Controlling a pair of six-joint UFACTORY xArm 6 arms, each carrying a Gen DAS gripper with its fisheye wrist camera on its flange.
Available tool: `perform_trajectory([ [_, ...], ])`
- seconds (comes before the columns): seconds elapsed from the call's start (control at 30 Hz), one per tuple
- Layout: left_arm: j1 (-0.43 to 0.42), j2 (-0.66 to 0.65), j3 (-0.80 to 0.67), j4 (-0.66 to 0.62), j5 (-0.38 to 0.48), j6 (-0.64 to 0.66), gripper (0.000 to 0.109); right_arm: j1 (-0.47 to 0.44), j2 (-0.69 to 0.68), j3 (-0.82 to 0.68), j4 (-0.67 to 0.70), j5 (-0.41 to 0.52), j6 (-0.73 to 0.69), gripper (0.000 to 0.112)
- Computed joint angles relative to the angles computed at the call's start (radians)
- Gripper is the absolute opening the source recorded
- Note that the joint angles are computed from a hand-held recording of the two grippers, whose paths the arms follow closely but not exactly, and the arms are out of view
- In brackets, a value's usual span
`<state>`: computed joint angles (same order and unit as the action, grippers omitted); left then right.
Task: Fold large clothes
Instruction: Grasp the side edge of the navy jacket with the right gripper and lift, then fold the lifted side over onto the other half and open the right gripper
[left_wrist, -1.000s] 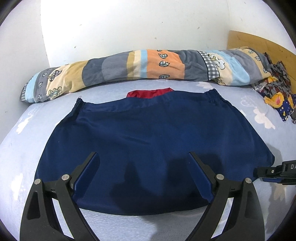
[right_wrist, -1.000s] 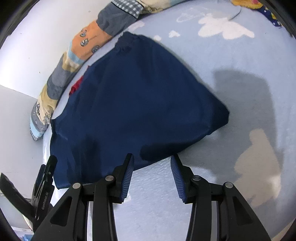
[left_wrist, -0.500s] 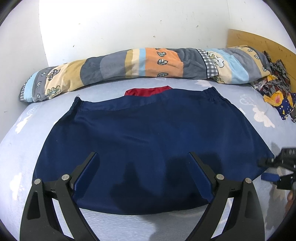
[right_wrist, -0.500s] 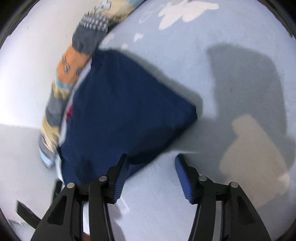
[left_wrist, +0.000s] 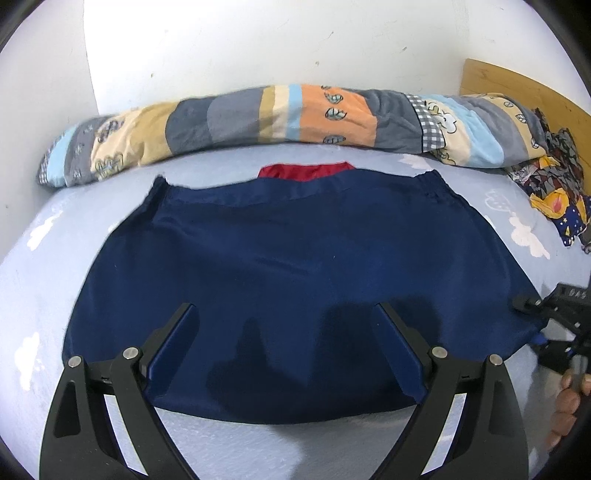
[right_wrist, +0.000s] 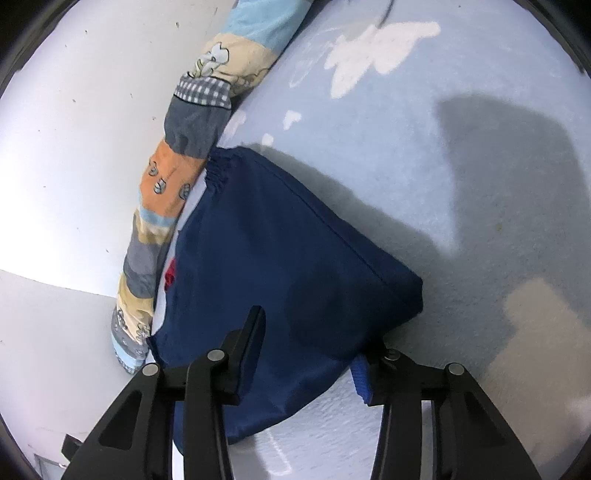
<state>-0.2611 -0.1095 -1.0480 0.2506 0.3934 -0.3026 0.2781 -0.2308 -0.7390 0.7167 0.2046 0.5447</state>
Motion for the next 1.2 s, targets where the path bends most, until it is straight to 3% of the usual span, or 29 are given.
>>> perform_trajectory([
  [0.13,0.008,0.036,-0.03,-0.244,0.054,0.133,0.095,0.019,0.035,-0.022,0.192,-0.046,-0.181,0.045],
  [0.23,0.008,0.066,-0.048,-0.296,0.07,0.131,0.095,0.026,0.059,-0.051,0.307,-0.061,-0.305,0.045],
  [0.3,0.004,0.085,-0.057,-0.244,0.068,0.082,0.095,0.019,0.055,-0.051,0.256,-0.047,-0.28,0.021],
  [0.37,0.001,0.11,-0.072,-0.185,0.071,0.034,0.095,0.02,0.04,-0.048,0.193,-0.057,-0.226,0.011],
  [0.47,-0.004,0.149,-0.093,-0.143,0.083,-0.014,0.095,0.025,0.008,-0.05,-0.006,-0.083,-0.085,0.009],
  [0.57,-0.017,0.162,-0.089,0.005,0.065,-0.103,0.096,0.04,-0.007,-0.073,-0.029,-0.104,-0.107,0.008],
  [0.73,-0.006,0.164,-0.107,-0.029,0.099,-0.079,0.095,0.065,-0.003,-0.111,-0.024,-0.127,-0.148,0.008],
  [0.83,0.022,0.105,-0.053,0.095,0.011,-0.222,0.095,0.069,-0.007,-0.121,-0.144,-0.139,-0.075,0.007],
  [0.9,0.013,0.139,-0.084,0.154,0.077,-0.195,0.096,0.076,-0.009,-0.127,-0.179,-0.148,-0.063,0.007],
  [1.03,0.019,0.148,-0.094,0.003,0.124,-0.053,0.095,0.092,0.002,-0.168,-0.356,-0.139,0.031,0.008],
  [1.13,0.06,0.077,-0.057,-0.019,0.058,-0.085,0.095,0.095,0.016,-0.223,-0.614,-0.108,0.176,0.008],
  [1.2,0.102,0.028,-0.045,-0.065,0.03,-0.048,0.095,0.111,0.038,-0.276,-0.716,-0.076,0.228,0.008],
])
